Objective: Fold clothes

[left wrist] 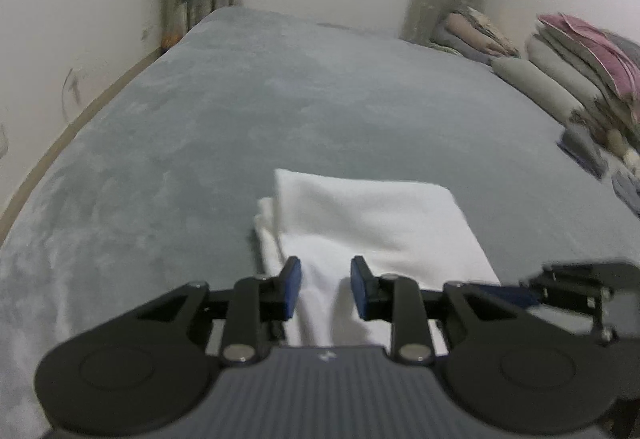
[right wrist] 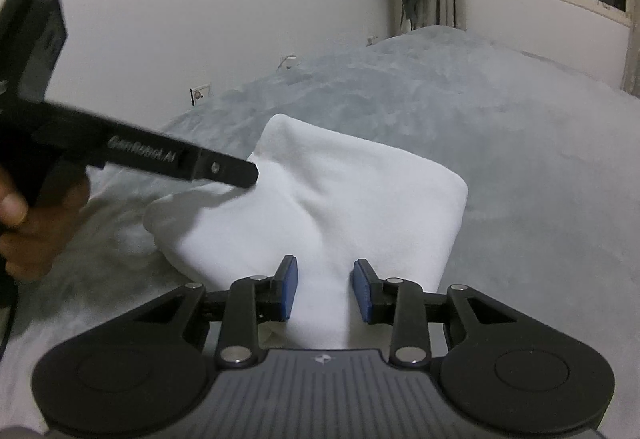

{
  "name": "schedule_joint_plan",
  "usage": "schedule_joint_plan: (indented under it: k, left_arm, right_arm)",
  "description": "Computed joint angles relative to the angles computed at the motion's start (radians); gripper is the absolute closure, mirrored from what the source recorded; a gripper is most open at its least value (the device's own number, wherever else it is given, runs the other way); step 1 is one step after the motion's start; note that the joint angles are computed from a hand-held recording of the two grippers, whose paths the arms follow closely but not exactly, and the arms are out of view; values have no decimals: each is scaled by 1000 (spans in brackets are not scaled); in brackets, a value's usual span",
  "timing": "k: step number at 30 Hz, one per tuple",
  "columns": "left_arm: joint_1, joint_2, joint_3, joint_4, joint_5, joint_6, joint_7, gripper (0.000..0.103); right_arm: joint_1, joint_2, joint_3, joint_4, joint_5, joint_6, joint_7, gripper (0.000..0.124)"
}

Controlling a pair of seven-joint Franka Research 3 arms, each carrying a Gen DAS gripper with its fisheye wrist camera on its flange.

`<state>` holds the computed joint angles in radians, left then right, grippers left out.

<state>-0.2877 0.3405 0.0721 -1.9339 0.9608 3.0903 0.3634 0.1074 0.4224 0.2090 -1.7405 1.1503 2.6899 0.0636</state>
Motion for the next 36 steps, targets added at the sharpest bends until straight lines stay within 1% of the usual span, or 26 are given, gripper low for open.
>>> schedule_joint_plan:
  k: [2,3,5,8,12,15,16,17,18,19,20,21,22,24,26,27,30,32,34,35,36]
  left_arm:
    - [0,-6,-23,-2,-7,-56,47,72]
    - [-5,-4,-24,3,1,-86,50,71]
    - [-1,-4,-32,4,11,-102,44,69]
    - [18,-4,-54,2,3,-116,59,67]
    - [29,-5,-74,-3,-17,-140,80,64]
    - [49,-10,-88,-16,-55,-120,97,64]
    - [58,-12,-95,-21,-76,-112,109,64]
    - [67,-13,-101,-26,-99,-104,122,64]
    - [75,-15,-107,-30,-123,-96,136,64]
    - [83,-16,-113,-36,-149,-87,151,64]
    - [92,-16,-120,-42,-179,-77,164,64]
    - [101,-16,-127,-47,-212,-67,179,63]
    - [117,-14,-141,-54,-255,-55,200,62]
    - [198,-5,-221,-73,-403,-16,283,60]
    - [267,2,-289,-92,-504,26,345,59]
    - [302,7,-325,-100,-545,43,373,59]
    - [410,23,-443,-110,-644,67,456,58]
    - [491,45,-527,-113,-704,86,503,56]
    - [578,71,-620,-118,-752,111,547,49]
    - [614,84,-658,-124,-764,126,567,48]
    - [621,94,-668,-123,-767,138,575,45]
  right_arm:
    - [-11,-12,-3,-4,4,-26,10,92]
    - [-14,-18,-7,-4,0,-44,21,92]
    - [-22,-34,-16,-10,-9,-84,34,91]
    - [-21,-55,-33,-26,-28,-118,39,90]
    - [-14,-41,-42,-23,-40,-128,61,89]
    - [-13,-30,-50,2,-69,-149,101,88]
    - [-19,-29,-54,12,-79,-172,127,85]
    - [-31,-25,-56,26,-75,-202,155,77]
    - [-45,-19,-58,42,-66,-232,181,73]
    - [-53,-14,-61,52,-56,-240,205,58]
    - [-51,-9,-65,56,-54,-218,226,45]
    - [-47,-5,-69,59,-56,-187,247,44]
    - [-50,11,-76,78,-77,-209,297,44]
    - [-72,57,-84,140,-118,-314,424,44]
    - [-104,119,-75,212,-122,-431,542,43]
    - [-117,135,-65,227,-110,-456,566,43]
    - [-147,156,-39,232,-55,-482,590,42]
    - [-160,159,-26,219,-14,-482,585,42]
    - [-169,157,-17,204,28,-485,586,42]
    - [-171,154,-16,199,40,-487,588,42]
    - [-169,151,-17,194,46,-484,582,42]
